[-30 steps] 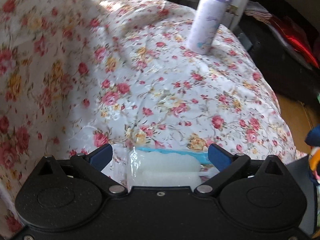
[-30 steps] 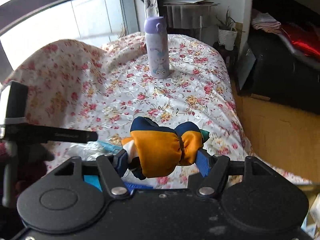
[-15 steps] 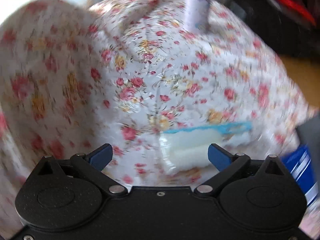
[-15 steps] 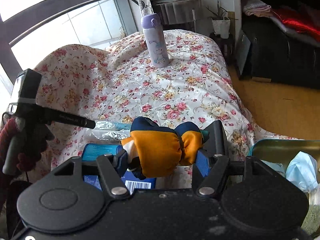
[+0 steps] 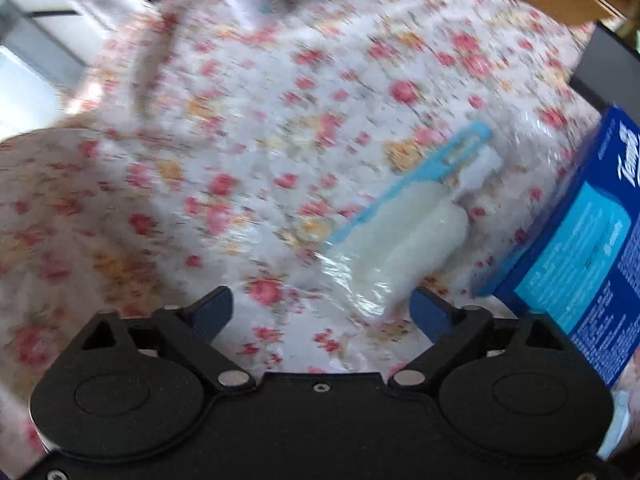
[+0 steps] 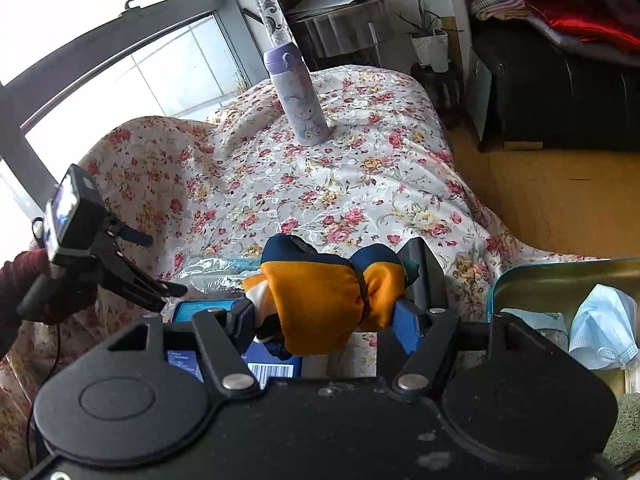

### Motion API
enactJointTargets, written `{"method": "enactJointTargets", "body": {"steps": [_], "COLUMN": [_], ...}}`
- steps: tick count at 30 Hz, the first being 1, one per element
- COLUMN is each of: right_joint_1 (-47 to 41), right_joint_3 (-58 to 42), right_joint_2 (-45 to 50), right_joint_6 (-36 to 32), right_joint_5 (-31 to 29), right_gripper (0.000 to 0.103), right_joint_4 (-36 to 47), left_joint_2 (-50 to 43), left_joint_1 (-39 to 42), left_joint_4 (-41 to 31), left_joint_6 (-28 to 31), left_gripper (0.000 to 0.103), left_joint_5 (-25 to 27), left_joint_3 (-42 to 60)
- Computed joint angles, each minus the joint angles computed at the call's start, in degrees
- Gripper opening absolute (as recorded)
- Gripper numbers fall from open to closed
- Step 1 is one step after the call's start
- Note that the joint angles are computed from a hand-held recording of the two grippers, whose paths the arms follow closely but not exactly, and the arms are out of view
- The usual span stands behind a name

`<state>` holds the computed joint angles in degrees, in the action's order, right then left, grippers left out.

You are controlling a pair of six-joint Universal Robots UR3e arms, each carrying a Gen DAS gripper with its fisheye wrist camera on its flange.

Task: Organize soft objects
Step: 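Lift the plush toy with the right gripper while left gripper lifts the wrapped sponge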

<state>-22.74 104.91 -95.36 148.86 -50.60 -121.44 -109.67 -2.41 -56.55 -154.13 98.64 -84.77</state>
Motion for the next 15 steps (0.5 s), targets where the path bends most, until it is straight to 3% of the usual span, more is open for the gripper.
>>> {"method": "enactJointTargets", "body": {"steps": [3,5,8,12,15], "right_joint_1": [-0.25,-0.22,0.39,1.98,2.60], "right_joint_3": [-0.44,-0.85,-0.65,-1.44,-1.69], "right_joint_2": [0.67,1.36,2.54,4.96,5.73], "right_joint_6": [-0.27,-0.34,0.25,1.93,2.26], "right_joint_5": [0.12,0.34,0.09,-0.72,-0.97], "right_gripper": [0.067,0.067,0.067,0.067,0.067], "right_joint_4": [0.27,0.25,-1.64,-3.46,-3.64], "left_joint_2": [-2.34,-3.20,-2.90,-6.91,-9.22], "left_joint_1": [0.06,-0.71,-0.71,-0.30,2.76], "left_joint_4": [-1.13,1.86,6.65,7.06,3.74], "left_joint_6": [3.77,4.22,3.50,-3.24,-12.56], "left_gripper": [0.090,0.091,0.086,0.088,0.088], "left_joint_5": [0.59,2.46,0.80,1.79,-1.90], "left_joint_3": [0.65,-0.53,-2.25,2.32,6.94]}}
